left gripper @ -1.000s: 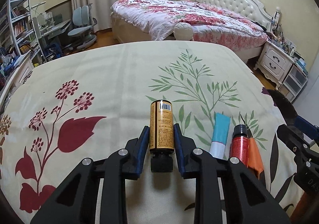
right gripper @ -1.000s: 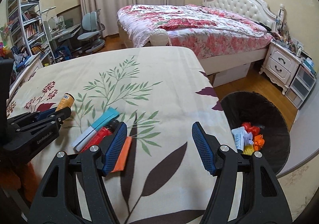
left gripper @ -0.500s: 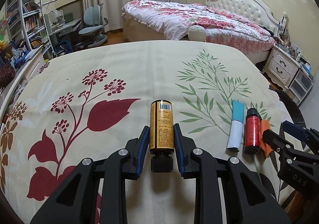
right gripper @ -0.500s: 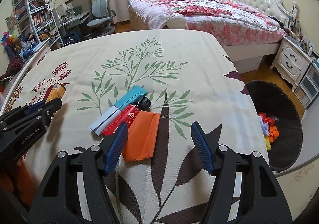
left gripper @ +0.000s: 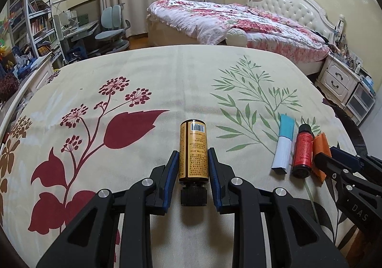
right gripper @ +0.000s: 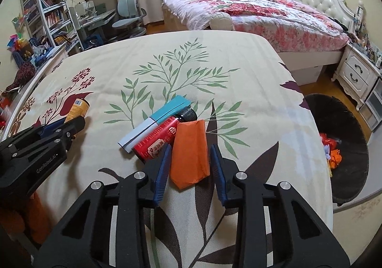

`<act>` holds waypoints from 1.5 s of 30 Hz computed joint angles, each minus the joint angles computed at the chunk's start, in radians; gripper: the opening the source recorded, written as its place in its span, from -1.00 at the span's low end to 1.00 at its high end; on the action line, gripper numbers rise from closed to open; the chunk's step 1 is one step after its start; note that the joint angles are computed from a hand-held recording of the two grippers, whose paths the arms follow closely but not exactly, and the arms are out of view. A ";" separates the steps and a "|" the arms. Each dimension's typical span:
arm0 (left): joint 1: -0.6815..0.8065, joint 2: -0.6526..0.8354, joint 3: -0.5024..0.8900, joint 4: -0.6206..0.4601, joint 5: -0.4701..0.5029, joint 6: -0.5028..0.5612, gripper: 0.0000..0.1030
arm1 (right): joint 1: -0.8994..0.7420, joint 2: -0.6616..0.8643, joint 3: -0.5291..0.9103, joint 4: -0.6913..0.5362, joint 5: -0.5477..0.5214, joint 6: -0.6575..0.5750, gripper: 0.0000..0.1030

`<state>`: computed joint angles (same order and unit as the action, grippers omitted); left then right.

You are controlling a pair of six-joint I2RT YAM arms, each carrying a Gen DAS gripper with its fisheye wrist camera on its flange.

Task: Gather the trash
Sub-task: 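Grasp the gold can with the left tool while the right tool grasps the orange wrapper, then carry both items over the black bin and open both tools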

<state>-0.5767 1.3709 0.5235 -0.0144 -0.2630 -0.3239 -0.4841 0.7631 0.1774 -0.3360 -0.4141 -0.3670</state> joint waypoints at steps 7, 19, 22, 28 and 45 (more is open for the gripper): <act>-0.013 -0.022 -0.018 0.005 -0.016 -0.011 -0.47 | -0.051 -0.024 0.004 -0.032 -0.020 -0.032 -0.44; -0.052 -0.040 -0.023 -0.012 -0.044 -0.039 -0.47 | -0.059 0.048 -0.007 0.047 -0.009 -0.017 -0.18; -0.059 -0.039 -0.022 -0.016 -0.045 -0.046 -0.47 | -0.079 0.066 0.000 0.042 -0.031 -0.036 -0.38; -0.112 -0.059 -0.014 -0.031 -0.075 -0.071 -0.47 | -0.152 0.043 0.008 0.008 -0.077 -0.083 -0.44; -0.377 0.125 0.246 -0.015 -0.140 -0.086 -0.47 | -0.695 0.363 0.244 0.040 -0.318 -0.359 -0.44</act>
